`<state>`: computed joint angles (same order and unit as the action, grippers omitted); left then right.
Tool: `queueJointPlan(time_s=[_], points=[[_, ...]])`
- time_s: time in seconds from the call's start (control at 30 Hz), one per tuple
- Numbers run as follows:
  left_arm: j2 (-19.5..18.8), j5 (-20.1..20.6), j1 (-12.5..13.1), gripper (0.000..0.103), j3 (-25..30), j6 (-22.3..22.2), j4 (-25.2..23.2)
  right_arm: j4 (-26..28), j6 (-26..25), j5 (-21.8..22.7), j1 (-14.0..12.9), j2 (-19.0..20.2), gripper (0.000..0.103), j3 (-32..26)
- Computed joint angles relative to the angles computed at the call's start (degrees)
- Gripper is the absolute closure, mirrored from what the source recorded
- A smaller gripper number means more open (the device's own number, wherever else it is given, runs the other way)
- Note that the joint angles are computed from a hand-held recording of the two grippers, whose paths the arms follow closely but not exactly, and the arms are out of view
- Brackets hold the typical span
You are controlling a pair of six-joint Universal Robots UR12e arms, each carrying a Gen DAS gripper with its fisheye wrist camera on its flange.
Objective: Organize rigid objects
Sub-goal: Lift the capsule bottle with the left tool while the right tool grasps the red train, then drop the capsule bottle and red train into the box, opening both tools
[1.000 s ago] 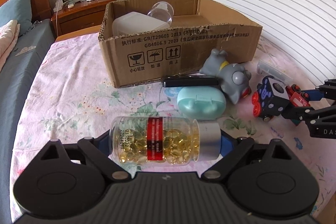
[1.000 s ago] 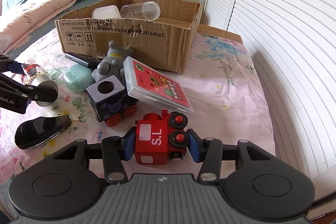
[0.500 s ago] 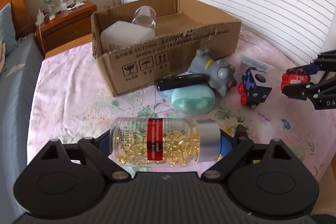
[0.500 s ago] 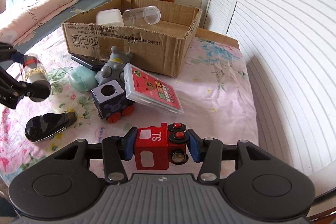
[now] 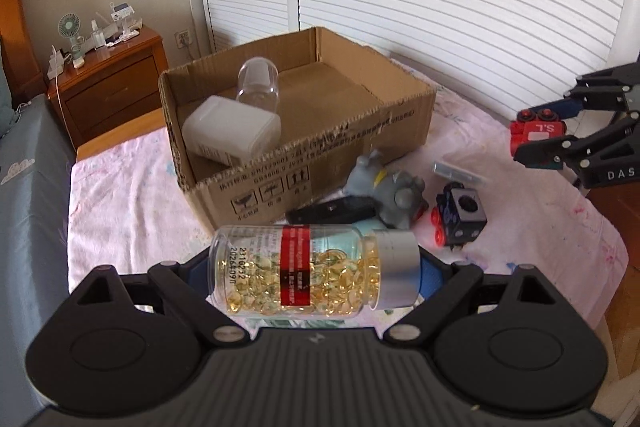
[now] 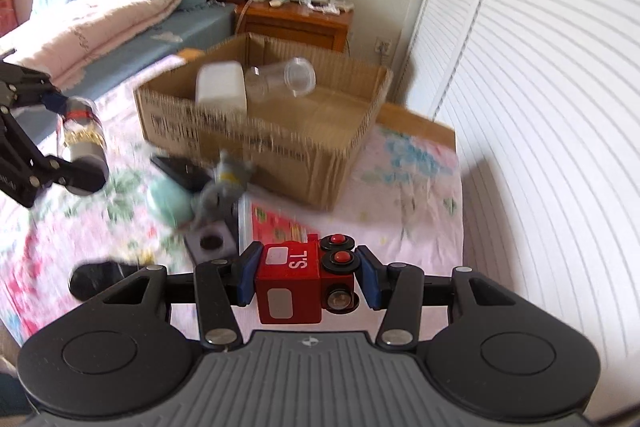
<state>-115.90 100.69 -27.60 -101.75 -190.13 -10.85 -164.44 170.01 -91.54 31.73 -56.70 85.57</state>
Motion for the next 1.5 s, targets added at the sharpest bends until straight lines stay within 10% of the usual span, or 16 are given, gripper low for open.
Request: queueJointPlan(time_s=[0.6,0.7,0.93,1.5], points=[[-3.57,3.75,2.61,0.01,8.46,3.07,-1.75,5.3,-0.18,4.89,-0.17,10.87,0.048,-20.81],[-4.29,3.65,2.94,0.01,9.74,2.77,-2.19,6.05,1.67,4.25,-0.25,12.1,0.022,-22.55],[-5.42,3.22,2.96,0.01,12.0,3.04,-3.61,4.86,6.5,0.79,0.14,10.61,0.0,-19.31],[-11.95,-1.35,2.25,0.01,24.6,3.28,-12.96,2.26,19.3,-5.55,0.96,4.86,0.0,-7.74]])
